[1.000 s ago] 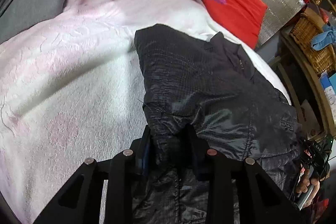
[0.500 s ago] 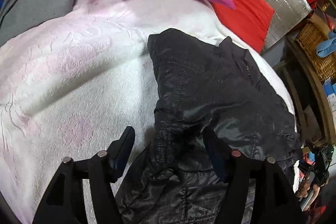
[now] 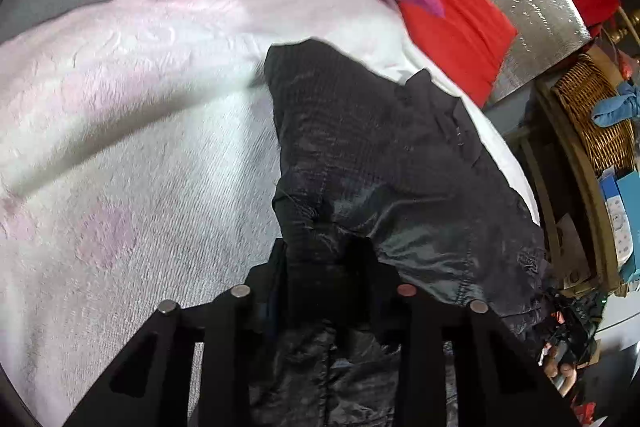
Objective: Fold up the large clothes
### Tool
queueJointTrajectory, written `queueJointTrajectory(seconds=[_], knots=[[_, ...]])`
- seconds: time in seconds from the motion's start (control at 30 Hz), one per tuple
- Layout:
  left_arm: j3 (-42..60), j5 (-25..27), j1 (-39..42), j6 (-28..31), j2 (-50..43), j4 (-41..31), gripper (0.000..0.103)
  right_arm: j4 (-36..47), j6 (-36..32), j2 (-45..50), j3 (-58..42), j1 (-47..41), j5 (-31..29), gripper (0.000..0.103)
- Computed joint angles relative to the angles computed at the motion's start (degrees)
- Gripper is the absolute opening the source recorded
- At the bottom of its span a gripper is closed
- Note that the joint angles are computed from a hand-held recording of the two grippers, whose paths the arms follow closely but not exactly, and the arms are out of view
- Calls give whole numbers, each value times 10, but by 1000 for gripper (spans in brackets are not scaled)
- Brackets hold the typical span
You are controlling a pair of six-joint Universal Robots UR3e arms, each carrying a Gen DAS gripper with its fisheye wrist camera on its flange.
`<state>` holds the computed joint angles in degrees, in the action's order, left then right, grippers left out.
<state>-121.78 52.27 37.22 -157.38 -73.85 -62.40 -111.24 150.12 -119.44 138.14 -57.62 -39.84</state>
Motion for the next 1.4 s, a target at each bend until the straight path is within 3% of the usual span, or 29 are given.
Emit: queueJointTrajectory(seconds=[0.1, 0.17, 0.2, 0.23, 0.3, 0.37, 0.4, 0.57, 0.7, 0.77, 0.8, 0.9, 1.0, 1.07, 1.13, 1.23, 1.27, 1.4], knots=[[-2, 12, -14, 0, 16, 20, 34, 67, -30, -49, -13, -18, 24, 42], [6, 30, -20, 2, 8, 15, 35, 28, -8, -35, -7, -7, 6, 42], [13, 41, -29, -4, -4, 17, 38, -31, 30, -3, -3, 18, -22, 43], [19, 57, -40, -13, -17, 21, 44, -61, 52, 28, -7, 37, -42, 48], [32, 71, -47, -21, -31, 8, 56, -42, 53, 43, -16, 33, -39, 52], [33, 62, -33, -14, -24, -13, 57, 6, 38, 32, -32, 18, -33, 68], [32, 57, -25, -7, -14, -21, 57, 37, 16, 18, -36, 5, -22, 68], [31, 20, 8, 34, 20, -78, 60, 98, -27, -4, -37, -30, -8, 68], [28, 20, 3, 45, 21, -86, 60, 50, -8, 22, -23, -8, -15, 68], [24, 57, -34, 18, 7, -38, 59, -15, 22, 28, -14, 25, -43, 57], [20, 76, -47, 10, 5, -17, 50, -51, 40, 24, -10, 45, -61, 54], [10, 86, -56, -7, 12, 8, 42, -28, 28, -21, -10, 40, -54, 45], [10, 95, -62, -5, 14, 15, 42, 1, 8, -69, -10, 26, -37, 45], [11, 106, -66, -8, 6, 15, 45, -96, 61, -17, -3, 73, -89, 48], [17, 121, -80, -15, -2, 26, 48, -120, 88, 31, -7, 91, -110, 54], [20, 116, -71, -8, 13, 5, 52, -41, 65, -3, -28, 60, -81, 57], [19, 115, -66, -5, 23, -2, 52, -13, 48, -22, -32, 44, -71, 64], [-2, 106, -30, 40, 99, -45, 53, 137, -38, -103, -47, -24, -47, 66]])
